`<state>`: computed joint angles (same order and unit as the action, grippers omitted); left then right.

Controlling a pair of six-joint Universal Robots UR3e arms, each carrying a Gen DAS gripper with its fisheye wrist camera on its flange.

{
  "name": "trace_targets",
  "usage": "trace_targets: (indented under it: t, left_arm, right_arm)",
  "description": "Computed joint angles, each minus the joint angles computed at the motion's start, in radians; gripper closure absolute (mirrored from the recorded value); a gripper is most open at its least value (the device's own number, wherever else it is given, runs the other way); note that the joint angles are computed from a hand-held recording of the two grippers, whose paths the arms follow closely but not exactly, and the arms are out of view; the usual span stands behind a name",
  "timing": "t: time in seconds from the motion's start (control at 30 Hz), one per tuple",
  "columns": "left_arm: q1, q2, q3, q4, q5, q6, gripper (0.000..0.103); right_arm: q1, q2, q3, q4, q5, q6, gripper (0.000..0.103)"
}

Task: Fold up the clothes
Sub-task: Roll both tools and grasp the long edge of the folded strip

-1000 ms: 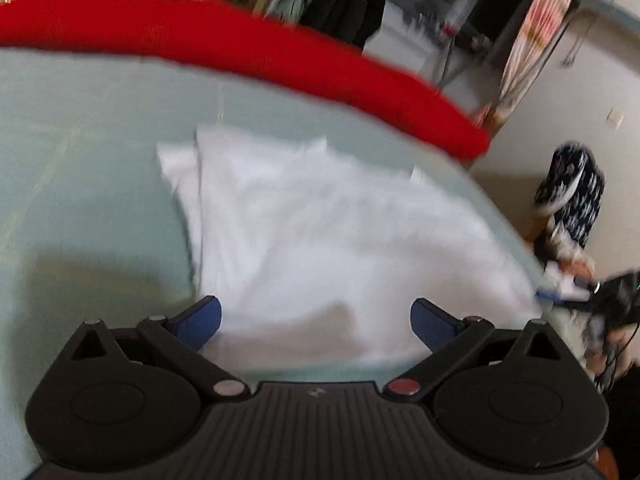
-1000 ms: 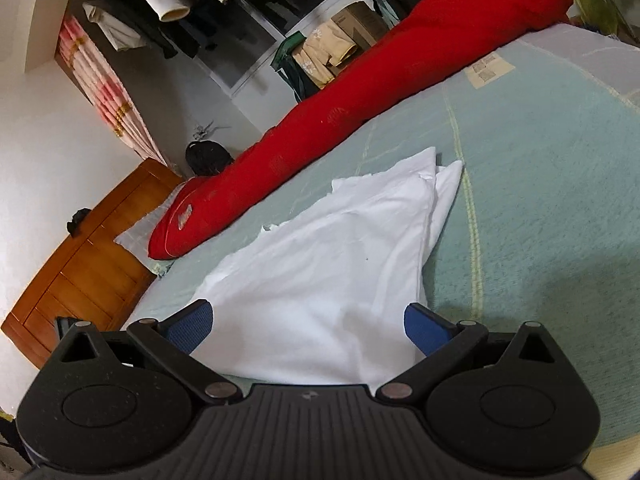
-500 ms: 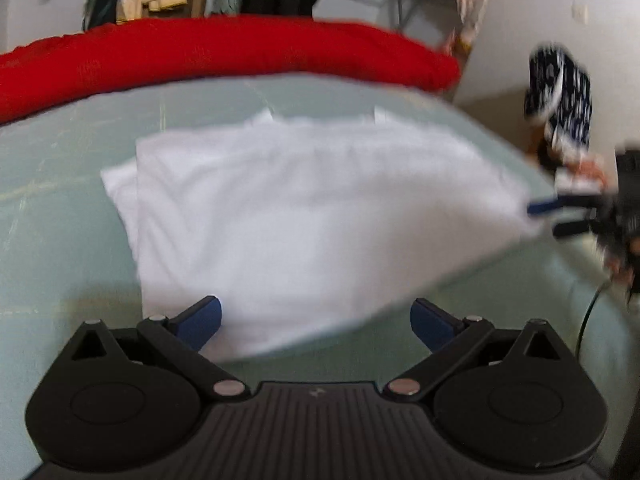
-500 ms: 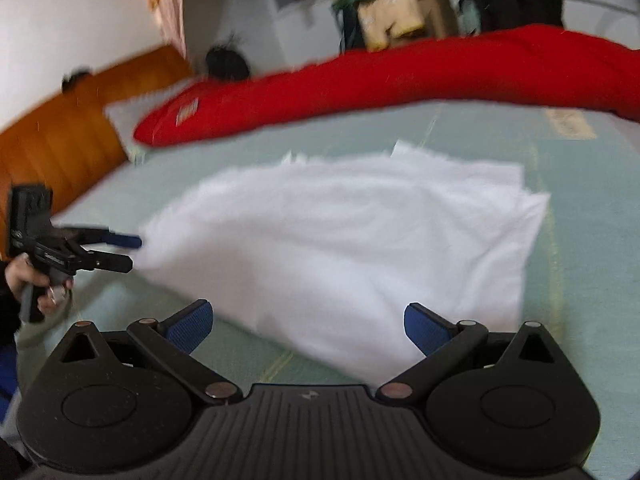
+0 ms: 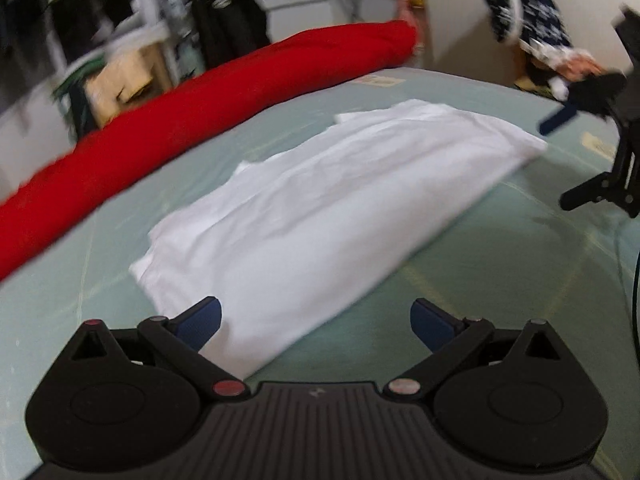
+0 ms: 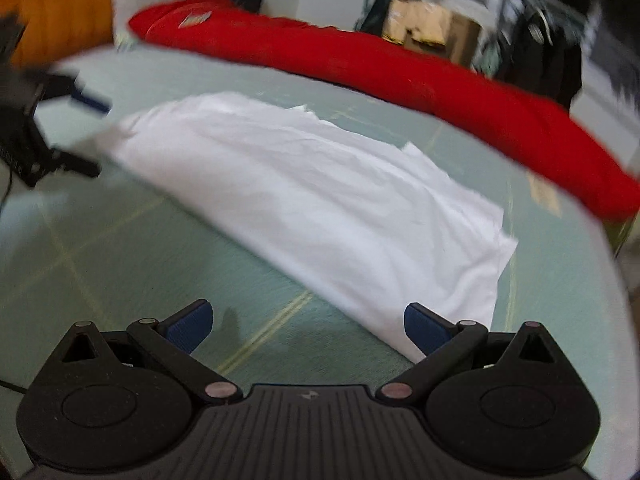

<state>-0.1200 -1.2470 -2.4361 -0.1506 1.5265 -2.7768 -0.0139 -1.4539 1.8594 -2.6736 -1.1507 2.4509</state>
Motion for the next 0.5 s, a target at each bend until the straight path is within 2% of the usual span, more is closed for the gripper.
trace_targets:
  t: [0.13,0.23,0.33,0.4,0.5]
  left_arm:
    - [-0.165,0.001,-0.013,0.052,0.164,0.040,0.002]
    - [-0.260,0.015,-0.027,0.063,0.299,0.054,0.002]
    - [-0.357,-0.022,-0.035,0.124,0.452,0.072,0.002]
    - [-0.408,-0.072,-0.033,0.183,0.538,0.097,0.003]
    - [-0.421,-0.182,-0.007,0.298,0.578,0.169,0.007]
  right_arm:
    - [0.088,-0.078,0.106,-0.095,-0.118,-0.032,0.000]
    - [0.199,-0.049,0.184,-0.302,-0.312,-0.034,0.000]
    - [0.280,-0.017,0.237,-0.462,-0.450,-0.090,0.000]
    - [0.315,0.002,0.249,-0.539,-0.494,-0.130,0.000]
    - [0.332,0.016,0.203,-0.524,-0.485,-0.124,0.000]
